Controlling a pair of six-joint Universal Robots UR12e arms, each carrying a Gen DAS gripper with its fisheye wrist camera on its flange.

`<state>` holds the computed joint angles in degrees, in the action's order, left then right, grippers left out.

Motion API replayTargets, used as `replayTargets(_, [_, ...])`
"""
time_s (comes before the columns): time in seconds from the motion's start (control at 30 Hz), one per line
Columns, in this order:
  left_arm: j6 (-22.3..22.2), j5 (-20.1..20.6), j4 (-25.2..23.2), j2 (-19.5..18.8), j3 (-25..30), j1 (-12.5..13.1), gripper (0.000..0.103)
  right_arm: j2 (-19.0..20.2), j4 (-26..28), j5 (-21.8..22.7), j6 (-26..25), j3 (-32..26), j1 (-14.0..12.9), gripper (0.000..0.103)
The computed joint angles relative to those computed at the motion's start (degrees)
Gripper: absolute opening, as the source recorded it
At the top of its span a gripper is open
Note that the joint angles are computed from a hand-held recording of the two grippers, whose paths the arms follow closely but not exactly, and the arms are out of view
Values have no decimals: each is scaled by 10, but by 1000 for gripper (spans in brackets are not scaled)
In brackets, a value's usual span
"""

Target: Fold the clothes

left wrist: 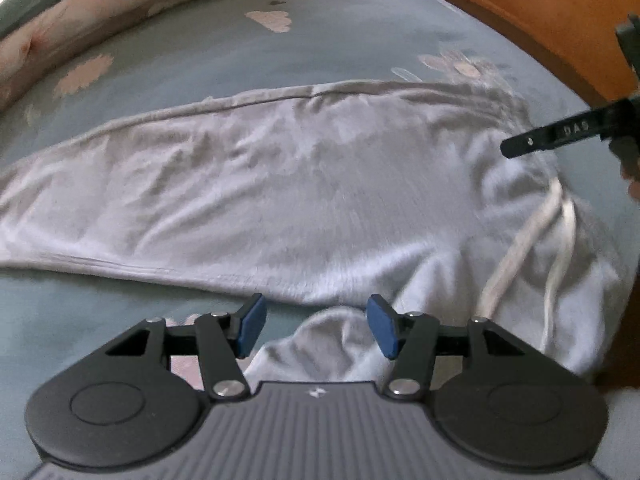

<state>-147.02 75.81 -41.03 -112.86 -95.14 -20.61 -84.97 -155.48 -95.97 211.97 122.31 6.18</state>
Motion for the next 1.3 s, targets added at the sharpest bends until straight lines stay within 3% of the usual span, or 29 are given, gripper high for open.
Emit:
replayTargets(0.2, [101, -11, -62, 45, -28, 8, 61, -15, 43, 56, 12, -9, 36, 78])
replayTargets(0.4, [156, -39, -102, 57, -65, 10, 62, 27, 78, 60, -21, -29, 74, 78])
replayTargets(0.57, [150, -45, -65, 48, -93, 10, 61, 45, 72, 37, -56, -28, 89, 79])
replayTargets(0.77, [134, -59, -42, 41, -100, 10, 68, 57, 57, 23, -73, -24, 104, 103])
replayTargets(1.2, [114, -79, -22, 35, -104, 13, 70, 60, 19, 1, -82, -9, 113, 103])
replayTargets(1.3, [110, -90, 5, 35, -113, 16, 70, 63, -6, -9, -83, -2, 118, 103])
